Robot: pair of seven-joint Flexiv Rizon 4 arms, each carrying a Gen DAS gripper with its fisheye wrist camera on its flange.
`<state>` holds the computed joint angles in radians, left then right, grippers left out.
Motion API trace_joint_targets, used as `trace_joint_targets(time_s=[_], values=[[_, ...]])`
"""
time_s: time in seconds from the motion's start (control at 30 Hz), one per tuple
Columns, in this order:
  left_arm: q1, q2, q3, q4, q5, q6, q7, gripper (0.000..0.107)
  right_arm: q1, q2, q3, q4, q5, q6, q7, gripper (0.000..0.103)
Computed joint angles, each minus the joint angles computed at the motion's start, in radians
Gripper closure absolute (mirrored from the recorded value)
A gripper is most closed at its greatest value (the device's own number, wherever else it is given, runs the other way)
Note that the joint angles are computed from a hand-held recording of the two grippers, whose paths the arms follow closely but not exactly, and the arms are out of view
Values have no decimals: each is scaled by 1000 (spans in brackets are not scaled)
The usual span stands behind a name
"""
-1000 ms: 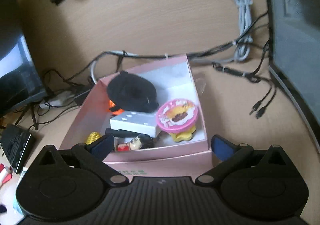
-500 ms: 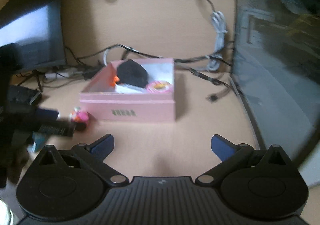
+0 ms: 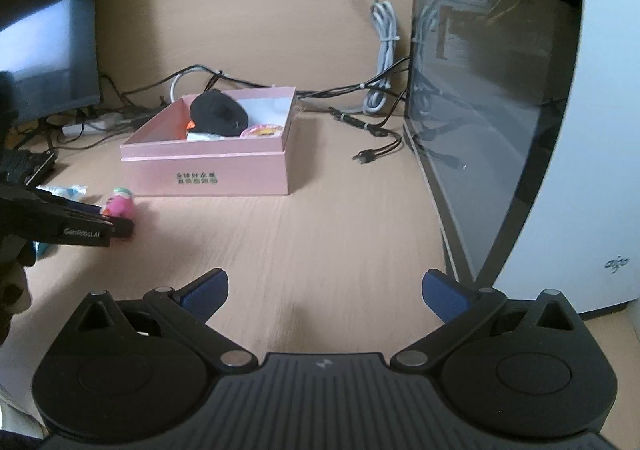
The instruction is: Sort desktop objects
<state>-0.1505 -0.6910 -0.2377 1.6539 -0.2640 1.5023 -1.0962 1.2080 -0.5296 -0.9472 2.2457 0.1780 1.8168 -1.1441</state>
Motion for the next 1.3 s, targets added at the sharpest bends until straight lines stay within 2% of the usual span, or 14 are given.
trace_joint_targets(time_s=[0.03,0.1,0.2,0.3,0.4,0.53,0.63,0.77,0.87,1.0,1.3], values=[[38,10,-61,21,-17,2,17,54,-20,4,22,-5,-7,-2,-3,0],[71,25,-115,49,-39,25,26,40,-57,11,67,-16,-23,-10,-6,0],[78,55,-115,79,-48,73,8,24,-114,19,137,-30,-48,-12,-10,0],[26,86,-17,94,-37,105,-54,13,-168,30,211,-40,-74,-15,-15,0],[-76,102,147,93,-12,105,-144,11,-211,41,269,-48,-99,-18,-26,0],[-135,112,269,93,12,62,-263,11,-286,55,351,-66,-138,-45,-23,0],[-120,124,269,113,35,50,-310,10,-340,62,404,-78,-172,-67,-1,0],[-110,129,264,127,66,35,-349,9,-323,47,377,-72,-198,-50,16,0],[-96,127,246,128,74,24,-369,9,-279,14,331,-65,-183,-10,-4,0],[-75,128,211,135,83,13,-366,7,-296,7,358,-73,-143,12,-46,0],[-50,121,138,134,75,-27,-328,7,-292,4,364,-81,-97,14,-85,0]])
